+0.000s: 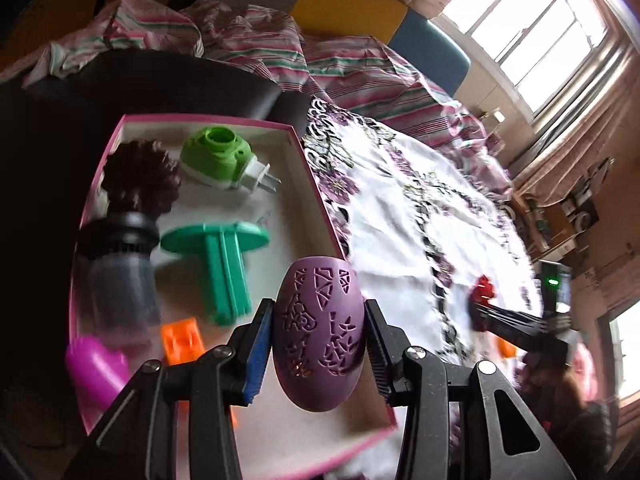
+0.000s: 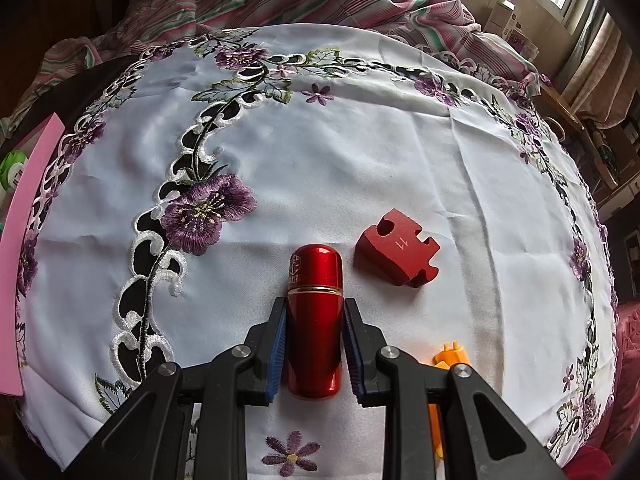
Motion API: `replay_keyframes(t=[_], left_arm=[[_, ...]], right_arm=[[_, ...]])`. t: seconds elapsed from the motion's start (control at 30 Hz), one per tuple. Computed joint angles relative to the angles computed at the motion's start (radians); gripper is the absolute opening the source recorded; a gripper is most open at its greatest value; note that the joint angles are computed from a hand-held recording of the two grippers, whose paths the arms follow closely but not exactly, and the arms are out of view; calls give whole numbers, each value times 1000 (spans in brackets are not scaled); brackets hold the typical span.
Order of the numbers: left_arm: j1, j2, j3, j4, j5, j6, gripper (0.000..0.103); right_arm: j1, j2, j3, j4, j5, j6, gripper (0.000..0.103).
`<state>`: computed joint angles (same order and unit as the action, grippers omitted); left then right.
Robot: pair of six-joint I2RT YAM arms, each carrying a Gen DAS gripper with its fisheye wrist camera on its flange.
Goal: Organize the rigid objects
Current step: 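Carry the purple soap over the tray with the left tool, then lower the purple soap into the tray and open the left tool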
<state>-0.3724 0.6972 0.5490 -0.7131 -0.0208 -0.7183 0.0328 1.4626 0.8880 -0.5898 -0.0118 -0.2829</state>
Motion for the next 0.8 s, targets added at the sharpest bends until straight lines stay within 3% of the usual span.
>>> replay_keyframes(t=[0.17,0.27,0.4,0.6,0.8], left_arm=[[70,169,15,105,12,71,44],[76,254,38,155,-51,122,44],[103,345,69,206,-65,172,44],[141,415,84,236,-49,199,47],[115,364,60,228,-74,188,46]], right_arm=[[2,0,0,2,5,-2,26],[2,2,1,1,5,-1,26],[3,1,0,2,6,1,26],[8,2,-2,6,10,3,26],[13,0,-5,8,14,5,26]])
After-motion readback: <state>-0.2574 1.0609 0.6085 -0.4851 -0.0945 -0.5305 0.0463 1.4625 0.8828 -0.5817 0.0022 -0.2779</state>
